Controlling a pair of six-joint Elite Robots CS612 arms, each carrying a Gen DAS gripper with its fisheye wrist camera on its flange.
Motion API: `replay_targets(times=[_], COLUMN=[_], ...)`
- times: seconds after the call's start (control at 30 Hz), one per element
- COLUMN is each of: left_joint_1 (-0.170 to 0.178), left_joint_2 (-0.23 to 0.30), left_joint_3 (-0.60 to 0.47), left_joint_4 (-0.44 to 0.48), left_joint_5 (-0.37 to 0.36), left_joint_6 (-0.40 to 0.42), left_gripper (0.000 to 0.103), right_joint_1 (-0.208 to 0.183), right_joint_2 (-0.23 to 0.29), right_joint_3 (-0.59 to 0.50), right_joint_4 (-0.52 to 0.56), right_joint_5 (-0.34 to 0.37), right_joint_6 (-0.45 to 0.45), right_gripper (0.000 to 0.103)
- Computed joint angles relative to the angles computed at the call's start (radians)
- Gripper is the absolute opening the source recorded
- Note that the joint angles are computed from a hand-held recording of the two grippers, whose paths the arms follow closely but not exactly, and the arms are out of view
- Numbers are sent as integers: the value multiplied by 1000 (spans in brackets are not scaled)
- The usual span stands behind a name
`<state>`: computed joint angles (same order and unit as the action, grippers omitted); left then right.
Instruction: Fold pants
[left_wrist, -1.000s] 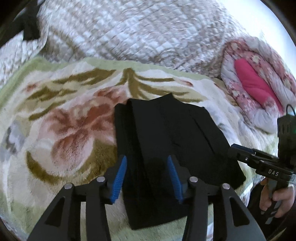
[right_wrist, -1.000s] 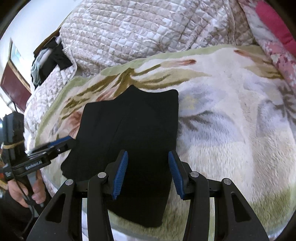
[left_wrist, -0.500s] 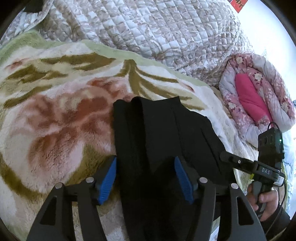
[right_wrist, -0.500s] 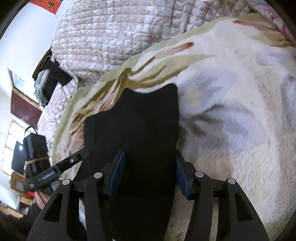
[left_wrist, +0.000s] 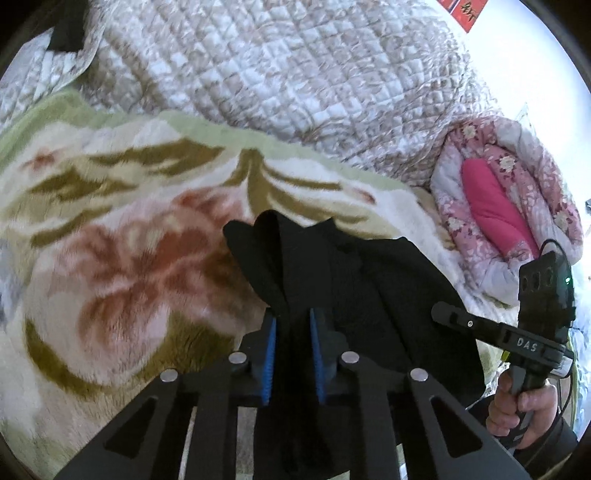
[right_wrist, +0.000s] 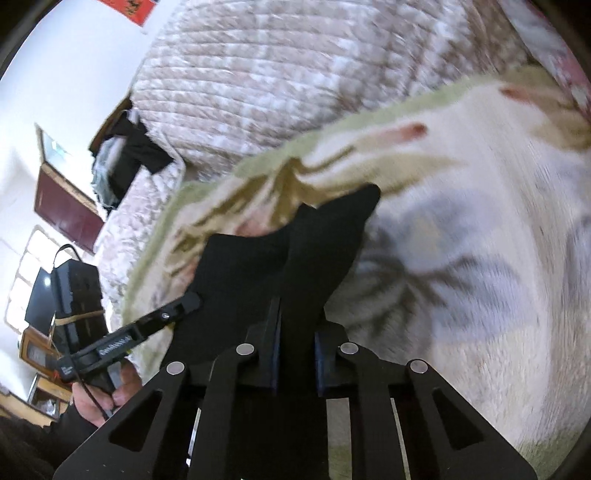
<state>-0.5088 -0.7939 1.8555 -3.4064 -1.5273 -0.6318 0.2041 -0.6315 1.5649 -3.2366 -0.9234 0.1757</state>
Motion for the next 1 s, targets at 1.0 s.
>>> replay_targets(times=[1.0], left_joint_1=[-9], left_joint_2=[-30], left_joint_3=[-1], left_joint_4=[77], left_joint_5=[236], left_joint_6=[82], left_gripper=[20], right_joint_1=[83], right_joint_2=[-7], right_joint_3=[-29], right_joint_4=[6], right_joint_5=[-293], right_joint_6=[-194], right_gripper=[49])
